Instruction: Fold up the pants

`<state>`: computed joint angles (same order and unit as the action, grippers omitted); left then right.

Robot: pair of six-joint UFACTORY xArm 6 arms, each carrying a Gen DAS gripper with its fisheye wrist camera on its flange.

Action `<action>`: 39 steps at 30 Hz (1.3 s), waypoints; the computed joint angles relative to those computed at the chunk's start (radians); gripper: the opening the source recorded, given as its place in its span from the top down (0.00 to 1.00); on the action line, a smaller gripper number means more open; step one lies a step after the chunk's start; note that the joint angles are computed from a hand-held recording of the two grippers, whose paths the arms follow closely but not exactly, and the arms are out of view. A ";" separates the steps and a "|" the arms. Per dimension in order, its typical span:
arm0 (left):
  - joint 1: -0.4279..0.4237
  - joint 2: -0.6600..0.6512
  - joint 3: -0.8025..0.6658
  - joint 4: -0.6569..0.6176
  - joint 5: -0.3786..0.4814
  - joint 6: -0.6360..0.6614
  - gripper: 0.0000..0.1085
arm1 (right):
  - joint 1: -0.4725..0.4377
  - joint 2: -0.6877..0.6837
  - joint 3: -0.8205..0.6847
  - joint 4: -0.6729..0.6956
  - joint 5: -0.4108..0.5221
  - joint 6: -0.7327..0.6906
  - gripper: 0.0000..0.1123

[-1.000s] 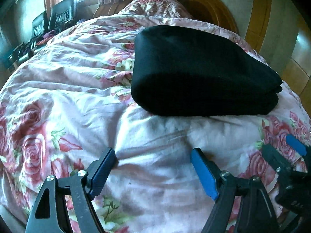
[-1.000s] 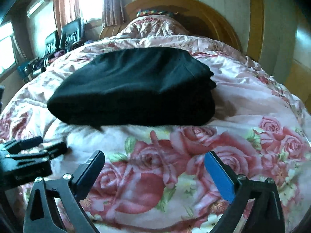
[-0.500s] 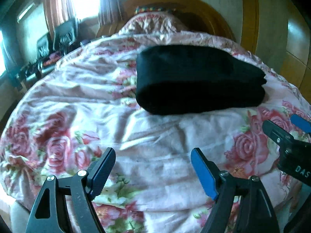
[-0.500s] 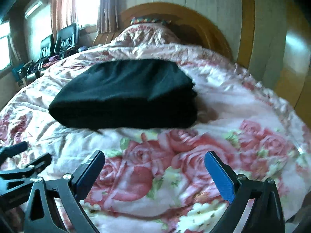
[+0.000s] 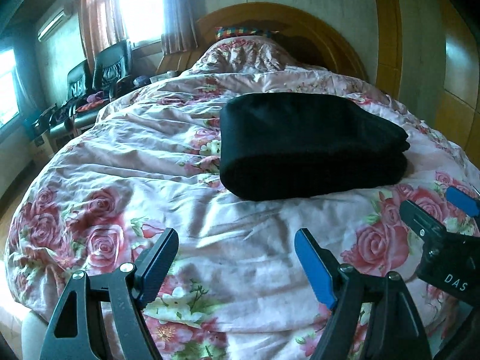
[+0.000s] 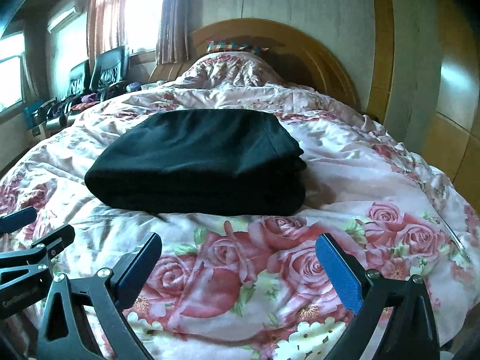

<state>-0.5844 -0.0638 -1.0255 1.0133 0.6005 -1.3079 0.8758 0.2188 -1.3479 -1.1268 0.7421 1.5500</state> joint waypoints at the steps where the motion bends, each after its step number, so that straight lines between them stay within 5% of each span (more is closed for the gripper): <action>1: 0.001 0.000 0.000 0.003 0.003 -0.005 0.25 | -0.002 -0.001 0.002 -0.001 -0.004 0.003 0.09; 39: 0.019 0.008 0.008 -0.053 -0.036 0.026 0.25 | -0.019 0.002 0.013 0.024 -0.040 0.005 0.09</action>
<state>-0.5658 -0.0554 -1.0173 0.9605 0.5642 -1.2815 0.8571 0.2212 -1.3354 -1.1033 0.7016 1.5549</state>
